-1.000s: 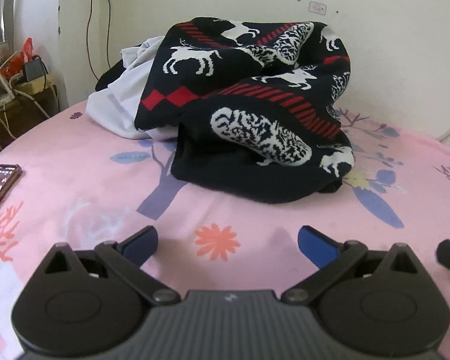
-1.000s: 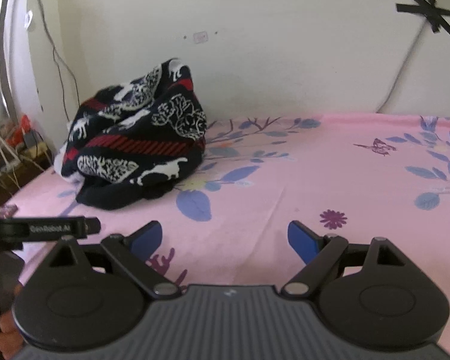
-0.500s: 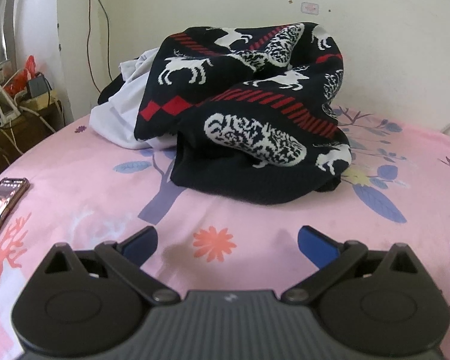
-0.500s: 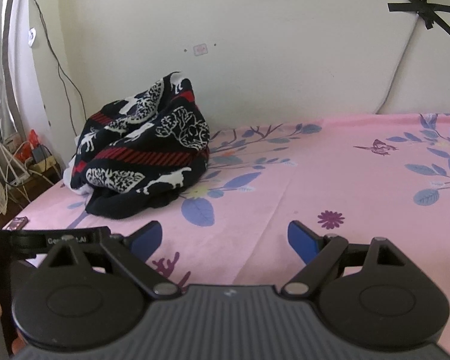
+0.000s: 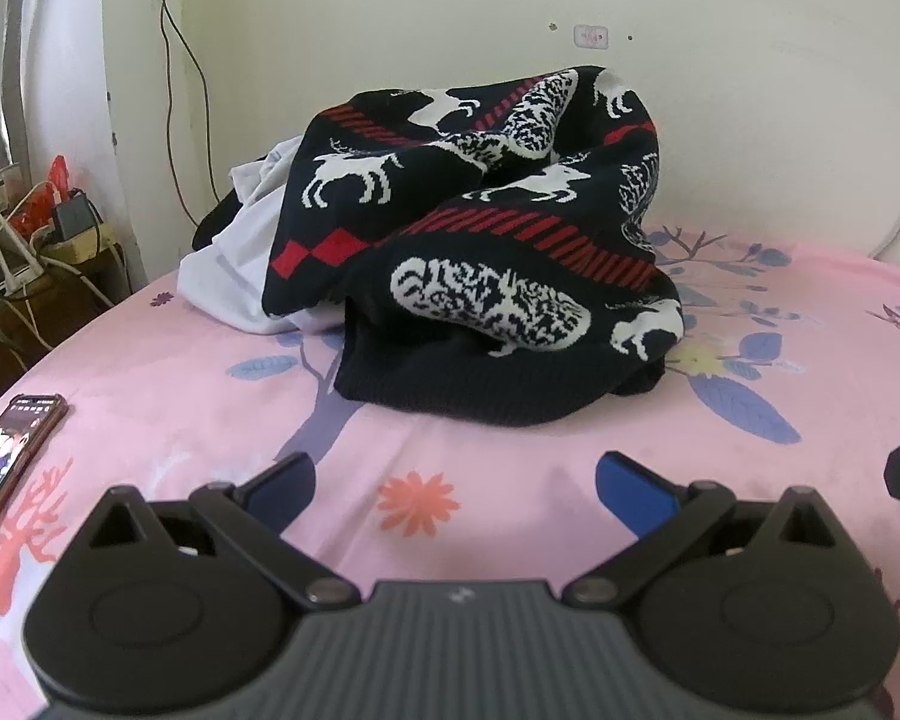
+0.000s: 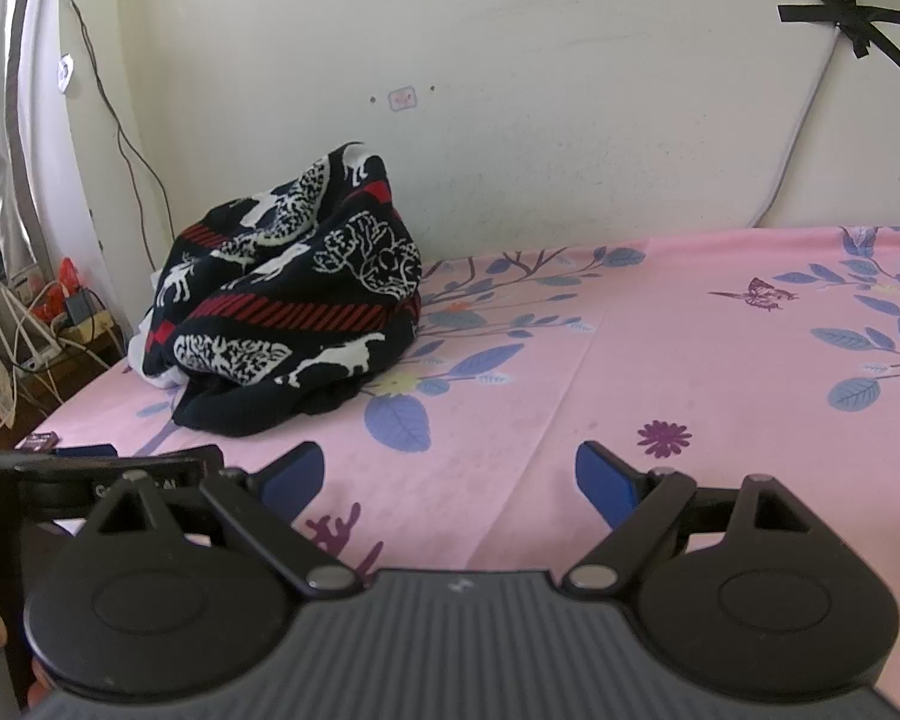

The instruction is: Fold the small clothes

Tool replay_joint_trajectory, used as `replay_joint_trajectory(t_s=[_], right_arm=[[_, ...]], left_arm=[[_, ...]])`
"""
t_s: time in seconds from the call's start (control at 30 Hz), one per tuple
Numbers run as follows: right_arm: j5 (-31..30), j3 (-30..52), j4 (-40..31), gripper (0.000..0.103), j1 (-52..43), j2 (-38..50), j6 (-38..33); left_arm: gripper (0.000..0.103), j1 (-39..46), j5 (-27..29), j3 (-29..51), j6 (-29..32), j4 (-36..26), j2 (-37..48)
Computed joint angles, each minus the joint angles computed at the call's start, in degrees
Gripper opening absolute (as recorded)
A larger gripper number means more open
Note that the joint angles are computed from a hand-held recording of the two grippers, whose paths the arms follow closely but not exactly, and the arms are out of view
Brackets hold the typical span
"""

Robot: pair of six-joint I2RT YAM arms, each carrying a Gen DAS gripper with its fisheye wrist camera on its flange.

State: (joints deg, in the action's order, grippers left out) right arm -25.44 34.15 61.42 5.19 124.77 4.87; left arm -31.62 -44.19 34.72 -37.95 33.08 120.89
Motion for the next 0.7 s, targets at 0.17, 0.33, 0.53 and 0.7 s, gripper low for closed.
replay_joint_trajectory(t_s=[0.17,0.33,0.53,0.7], right_arm=[[-0.24,0.11,-0.15,0.080,-0.17,-0.02,-0.06],[-0.40,-0.06,0.39,0.080,-0.18,0.27,0.07],[-0.97,-0.05,0.84,0.080,-0.51,0.57,0.37],[-0.87,-0.17,1.04,0.080,-0.45,0.49,0.65]], left_arm=[[0.103,-0.16,-0.33,-0.72,0.51,1.46,0.02],[0.103,-0.62,-1.47,-1.47,1.24,3.48,0.12],[0.103,-1.79,-4.20,-2.23,1.30,5.86,0.47],[0.103,-6.58,-14.38,-3.55,1.77,11.62,2.85]])
